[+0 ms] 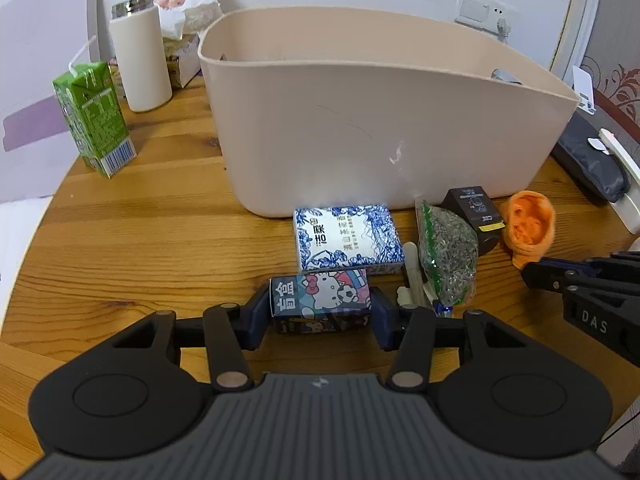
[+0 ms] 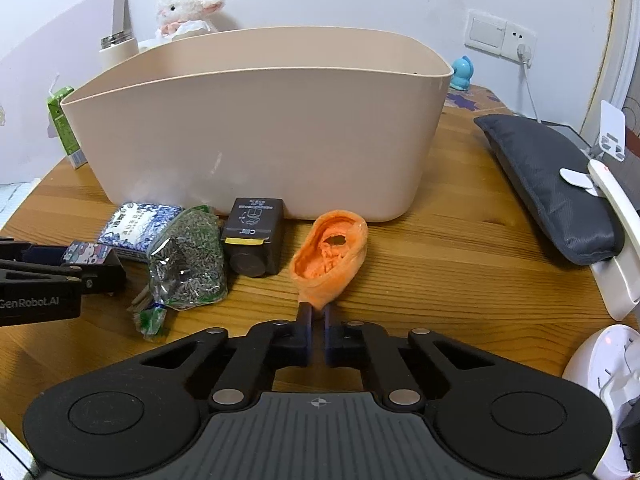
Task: Organize objects
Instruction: 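Grasp the Hello Kitty box with the left tool while the right tool grasps the orange sock, then release the Hello Kitty box and orange sock into the basket with both tools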
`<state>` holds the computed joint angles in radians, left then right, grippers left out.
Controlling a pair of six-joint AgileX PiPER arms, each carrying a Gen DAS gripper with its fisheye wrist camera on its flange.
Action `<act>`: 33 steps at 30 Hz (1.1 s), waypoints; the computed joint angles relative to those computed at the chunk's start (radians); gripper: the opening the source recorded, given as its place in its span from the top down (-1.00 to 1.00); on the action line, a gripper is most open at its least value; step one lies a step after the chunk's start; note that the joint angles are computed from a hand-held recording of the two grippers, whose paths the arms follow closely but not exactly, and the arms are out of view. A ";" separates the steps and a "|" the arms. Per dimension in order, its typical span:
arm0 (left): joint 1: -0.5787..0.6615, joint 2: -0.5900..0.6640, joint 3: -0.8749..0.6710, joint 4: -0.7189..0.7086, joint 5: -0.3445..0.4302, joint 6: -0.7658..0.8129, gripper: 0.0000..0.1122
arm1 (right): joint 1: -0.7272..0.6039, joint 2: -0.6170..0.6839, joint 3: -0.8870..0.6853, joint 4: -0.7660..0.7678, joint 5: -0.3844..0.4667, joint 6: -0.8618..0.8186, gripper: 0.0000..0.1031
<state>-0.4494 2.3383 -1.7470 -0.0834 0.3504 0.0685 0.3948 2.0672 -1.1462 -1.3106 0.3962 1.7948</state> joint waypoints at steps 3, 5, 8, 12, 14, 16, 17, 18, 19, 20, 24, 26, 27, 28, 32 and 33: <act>0.003 -0.034 0.038 -0.017 -0.026 0.027 0.06 | 0.006 -0.020 0.015 -0.043 0.017 0.041 0.94; 0.009 -0.055 0.054 -0.057 -0.034 0.071 0.06 | 0.010 -0.043 0.030 -0.081 0.028 0.080 0.95; 0.016 -0.081 0.071 -0.113 -0.045 0.127 0.06 | 0.014 -0.074 0.048 -0.131 0.042 0.130 0.95; 0.018 -0.111 0.086 -0.159 -0.056 0.172 0.06 | 0.018 -0.118 0.083 -0.197 0.060 0.202 0.96; 0.019 -0.125 0.095 -0.185 -0.066 0.201 0.06 | 0.020 -0.137 0.093 -0.213 0.067 0.214 0.97; 0.018 -0.136 0.101 -0.196 -0.072 0.212 0.06 | 0.020 -0.149 0.102 -0.232 0.072 0.231 0.97; 0.019 -0.141 0.103 -0.206 -0.074 0.223 0.06 | 0.016 -0.150 0.100 -0.230 0.066 0.224 0.97; 0.020 -0.145 0.104 -0.213 -0.074 0.230 0.06 | 0.011 -0.148 0.099 -0.229 0.060 0.223 0.97; 0.020 -0.146 0.105 -0.213 -0.075 0.230 0.06 | 0.005 -0.144 0.097 -0.231 0.049 0.230 0.96; 0.019 -0.146 0.106 -0.212 -0.078 0.228 0.06 | -0.005 -0.136 0.094 -0.232 0.032 0.237 0.91; 0.017 -0.132 0.092 -0.162 -0.063 0.177 0.06 | -0.030 -0.083 0.061 -0.199 -0.003 0.218 0.26; 0.020 -0.125 0.085 -0.151 -0.055 0.164 0.06 | -0.036 -0.052 0.041 -0.183 -0.007 0.202 0.05; 0.022 -0.124 0.084 -0.151 -0.054 0.165 0.06 | -0.038 -0.038 0.028 -0.161 -0.008 0.178 0.05; 0.023 -0.122 0.082 -0.150 -0.050 0.164 0.06 | -0.042 -0.021 0.012 -0.133 -0.007 0.148 0.06; 0.024 -0.119 0.079 -0.143 -0.045 0.160 0.06 | -0.059 0.027 -0.034 -0.021 -0.027 0.037 0.76; 0.025 -0.120 0.080 -0.155 -0.044 0.174 0.06 | -0.062 0.029 -0.034 -0.026 -0.031 0.047 0.80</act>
